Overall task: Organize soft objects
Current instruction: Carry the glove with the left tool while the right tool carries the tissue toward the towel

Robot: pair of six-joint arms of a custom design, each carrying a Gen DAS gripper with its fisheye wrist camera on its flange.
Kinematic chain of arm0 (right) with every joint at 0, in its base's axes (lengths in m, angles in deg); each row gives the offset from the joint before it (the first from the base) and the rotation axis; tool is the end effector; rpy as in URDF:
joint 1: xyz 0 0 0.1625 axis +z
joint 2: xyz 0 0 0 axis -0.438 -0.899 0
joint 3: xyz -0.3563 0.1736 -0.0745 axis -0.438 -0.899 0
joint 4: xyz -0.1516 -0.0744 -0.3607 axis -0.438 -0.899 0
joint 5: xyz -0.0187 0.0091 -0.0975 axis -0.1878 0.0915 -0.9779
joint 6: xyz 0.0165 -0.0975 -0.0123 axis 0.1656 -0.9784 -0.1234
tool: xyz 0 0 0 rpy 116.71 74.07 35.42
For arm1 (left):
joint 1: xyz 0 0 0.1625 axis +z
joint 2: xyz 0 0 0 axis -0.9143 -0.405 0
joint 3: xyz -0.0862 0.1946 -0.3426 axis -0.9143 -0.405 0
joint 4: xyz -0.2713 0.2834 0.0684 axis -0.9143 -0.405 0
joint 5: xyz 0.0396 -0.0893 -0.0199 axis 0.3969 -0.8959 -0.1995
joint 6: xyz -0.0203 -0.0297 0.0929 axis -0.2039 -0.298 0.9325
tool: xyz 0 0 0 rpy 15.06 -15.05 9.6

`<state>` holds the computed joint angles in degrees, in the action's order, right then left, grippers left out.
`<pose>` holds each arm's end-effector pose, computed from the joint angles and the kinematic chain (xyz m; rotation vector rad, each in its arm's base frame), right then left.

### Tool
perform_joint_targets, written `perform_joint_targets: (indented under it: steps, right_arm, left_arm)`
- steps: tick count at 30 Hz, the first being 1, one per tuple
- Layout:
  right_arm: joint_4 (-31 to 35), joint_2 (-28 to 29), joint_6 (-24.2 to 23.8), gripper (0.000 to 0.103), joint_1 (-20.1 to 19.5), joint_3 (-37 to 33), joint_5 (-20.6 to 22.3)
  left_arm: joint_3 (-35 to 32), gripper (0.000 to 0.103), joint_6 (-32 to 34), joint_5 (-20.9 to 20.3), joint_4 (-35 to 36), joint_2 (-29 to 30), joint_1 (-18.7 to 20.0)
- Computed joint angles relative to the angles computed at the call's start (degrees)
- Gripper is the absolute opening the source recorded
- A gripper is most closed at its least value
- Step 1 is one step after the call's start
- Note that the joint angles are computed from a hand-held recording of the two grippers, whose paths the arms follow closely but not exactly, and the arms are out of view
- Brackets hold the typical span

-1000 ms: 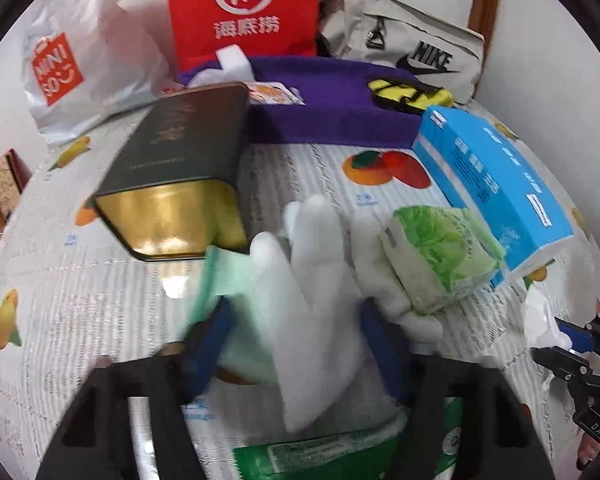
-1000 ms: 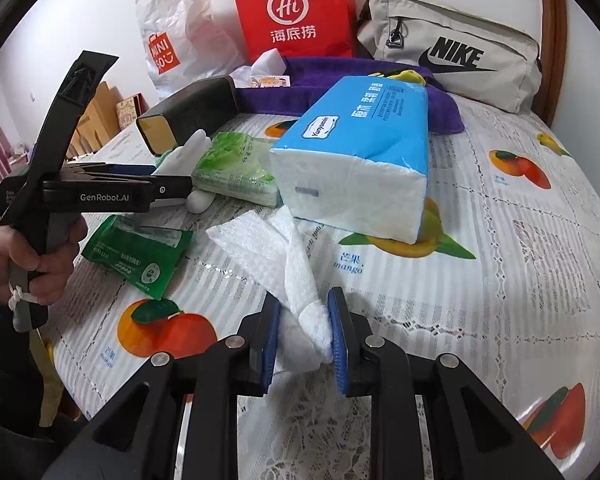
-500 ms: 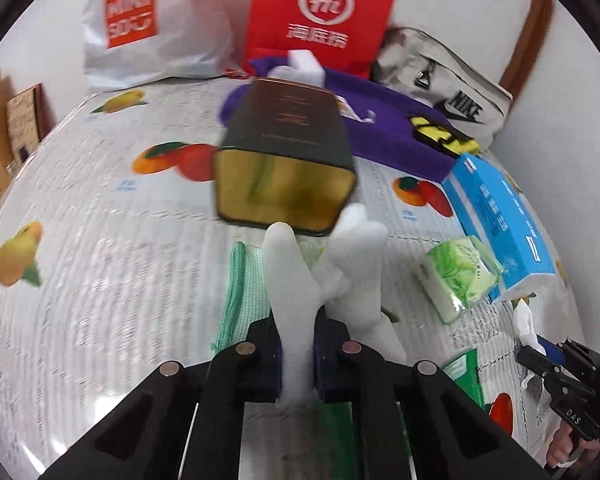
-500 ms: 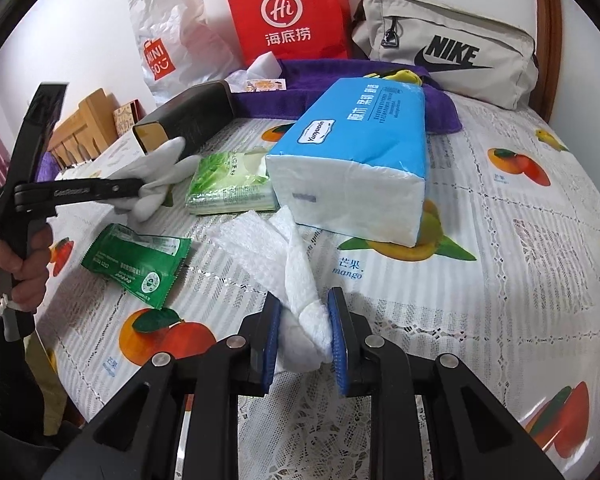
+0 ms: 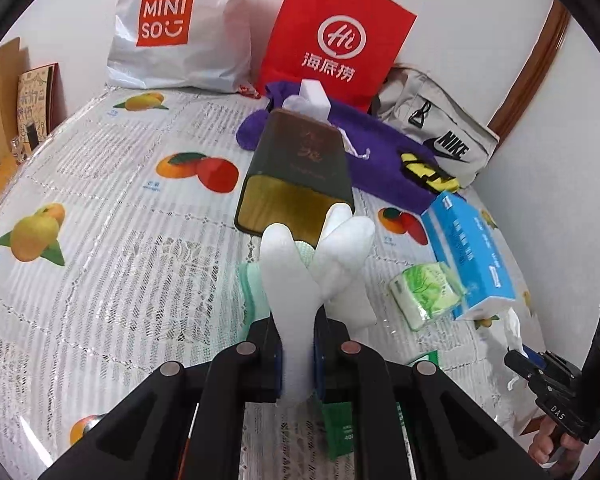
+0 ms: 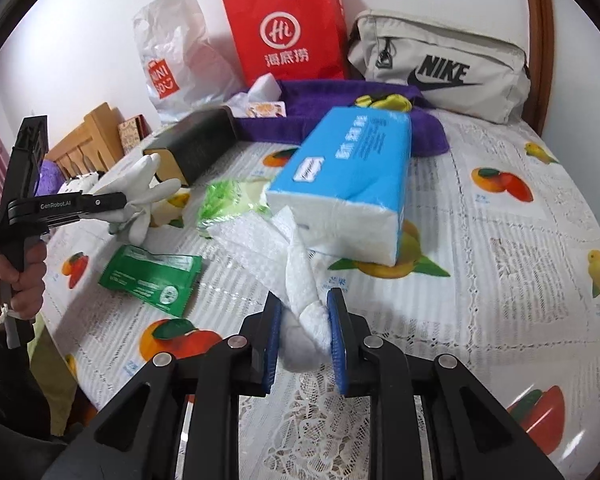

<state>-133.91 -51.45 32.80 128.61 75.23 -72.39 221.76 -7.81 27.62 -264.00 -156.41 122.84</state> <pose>0.1843 -0.3578 0.0273 0.9145 -2.4891 0.6752 0.0175 -0.3457 0.2445 0.0449 2.4624 -1.0401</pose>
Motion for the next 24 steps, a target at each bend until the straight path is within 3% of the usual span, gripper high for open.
perform_joint_targets:
  steps: [14,20,24]
  right_arm:
    - [4.54,-5.15,0.35,0.022,2.29,-1.83,2.96]
    - [8.11,-5.73,0.67,0.022,4.21,-6.62,0.38]
    - [11.92,-6.16,0.69,0.022,4.7,-10.55,0.99]
  left_arm:
    - [-2.08,0.011,-3.66,2.49,8.61,-4.8,-4.94]
    - [-5.6,0.011,-1.47,2.79,8.23,-2.49,-5.01]
    - [-8.59,0.011,0.67,2.41,6.63,-0.25,-4.03]
